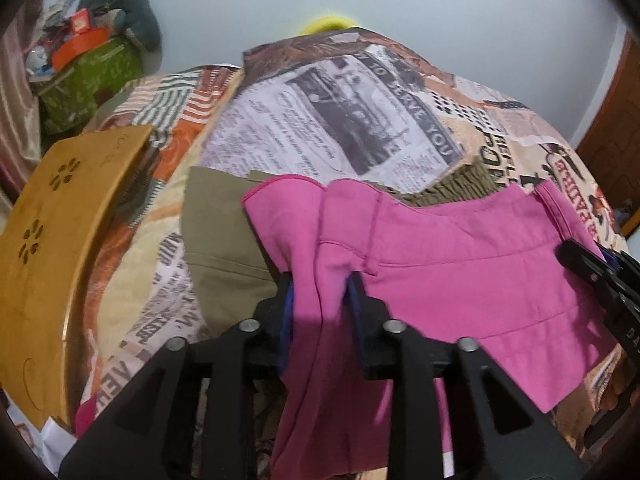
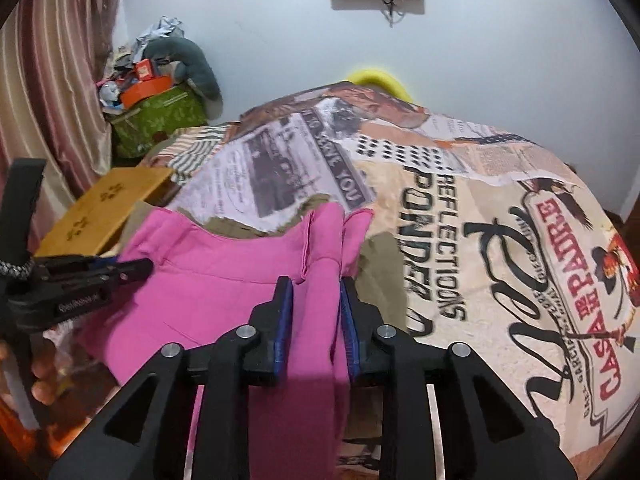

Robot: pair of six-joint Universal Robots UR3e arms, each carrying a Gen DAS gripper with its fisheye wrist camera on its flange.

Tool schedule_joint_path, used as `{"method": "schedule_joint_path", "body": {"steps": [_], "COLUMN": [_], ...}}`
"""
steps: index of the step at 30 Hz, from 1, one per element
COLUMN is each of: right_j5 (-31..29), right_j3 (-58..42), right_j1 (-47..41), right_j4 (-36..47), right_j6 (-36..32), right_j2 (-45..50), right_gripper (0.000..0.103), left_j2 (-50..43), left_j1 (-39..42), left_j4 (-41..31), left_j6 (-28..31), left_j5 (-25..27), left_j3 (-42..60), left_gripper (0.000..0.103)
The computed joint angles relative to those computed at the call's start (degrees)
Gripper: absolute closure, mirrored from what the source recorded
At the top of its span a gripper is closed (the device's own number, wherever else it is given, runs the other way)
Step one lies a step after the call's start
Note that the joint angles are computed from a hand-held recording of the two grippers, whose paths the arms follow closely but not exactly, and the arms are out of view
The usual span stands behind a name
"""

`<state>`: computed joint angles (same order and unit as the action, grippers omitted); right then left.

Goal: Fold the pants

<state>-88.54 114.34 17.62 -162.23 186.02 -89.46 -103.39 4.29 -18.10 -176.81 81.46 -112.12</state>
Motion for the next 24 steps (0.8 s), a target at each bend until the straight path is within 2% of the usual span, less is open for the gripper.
{"method": "schedule_joint_path", "body": {"steps": [2,4,8,14,17,21,24], "right_j5": [0.8,1.28,1.91,6.84,8.9,5.81,3.41], "right_j3": [1.25,1.98,2.72,6.91,6.49,2.33,-2.49], "right_j1": [-1.23,-2.55,-4.15,-8.31,-9.29,-5.63,-1.96], "right_j4": [1.05,2.54,7.21,14.46,20.08,24.74,28.5], "right_j6": [0.27,0.05,-0.99,0.12,-0.06,-0.19,-0.23], "right_j2": [-1.67,-3.28,-7.91,-21.13,-27.42,-31.35,-34.08], "right_gripper": [0.069,0.062,0.06,0.059,0.059,0.059,0.059], "left_j2": [0.55,1.64,5.31,18.62,30.0,45.34,58.46], "left_j1": [0.29,0.84,2.43,6.26,9.43,13.26,18.83], "left_j4": [0.26,-0.55,-3.24,-9.89,-17.03,-29.34,-43.86], "left_j6": [-0.26,-0.22,1.53,5.67,8.51,11.57,15.67], "left_j5": [0.67,1.61,2.42,2.28,0.52,-3.33,-10.08], "left_j3": [-0.48,-1.16,-3.71,-11.19,-14.25,-13.72,-9.11], "left_gripper": [0.071,0.071,0.071,0.071,0.071,0.071,0.071]}}
